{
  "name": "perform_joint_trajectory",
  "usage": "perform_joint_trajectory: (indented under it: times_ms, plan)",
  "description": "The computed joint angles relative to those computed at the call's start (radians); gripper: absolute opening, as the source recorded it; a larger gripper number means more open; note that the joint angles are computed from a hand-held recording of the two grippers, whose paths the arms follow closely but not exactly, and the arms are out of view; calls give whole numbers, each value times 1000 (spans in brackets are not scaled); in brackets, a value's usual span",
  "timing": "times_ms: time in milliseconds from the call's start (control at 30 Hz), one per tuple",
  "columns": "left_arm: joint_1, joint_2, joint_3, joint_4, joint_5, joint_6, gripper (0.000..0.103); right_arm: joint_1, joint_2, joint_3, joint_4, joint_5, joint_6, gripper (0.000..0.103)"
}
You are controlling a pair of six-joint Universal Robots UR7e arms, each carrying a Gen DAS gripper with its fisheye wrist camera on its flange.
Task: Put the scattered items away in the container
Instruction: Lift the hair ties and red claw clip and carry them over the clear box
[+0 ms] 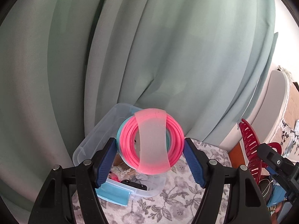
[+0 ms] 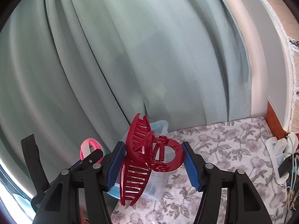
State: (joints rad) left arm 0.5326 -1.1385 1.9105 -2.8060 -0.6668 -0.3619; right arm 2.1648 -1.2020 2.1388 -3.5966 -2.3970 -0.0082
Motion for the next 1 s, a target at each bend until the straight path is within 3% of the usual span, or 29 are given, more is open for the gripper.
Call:
perform_joint_trajectory:
  times_ms: [300,1000]
  plan:
    - [39,-23,8,24,14,-30,73,-21,58,-46,41,39,-3,64]
    - [142,-19,-25,107,-28,-66,73,-93,163,-160,197,105,13,64]
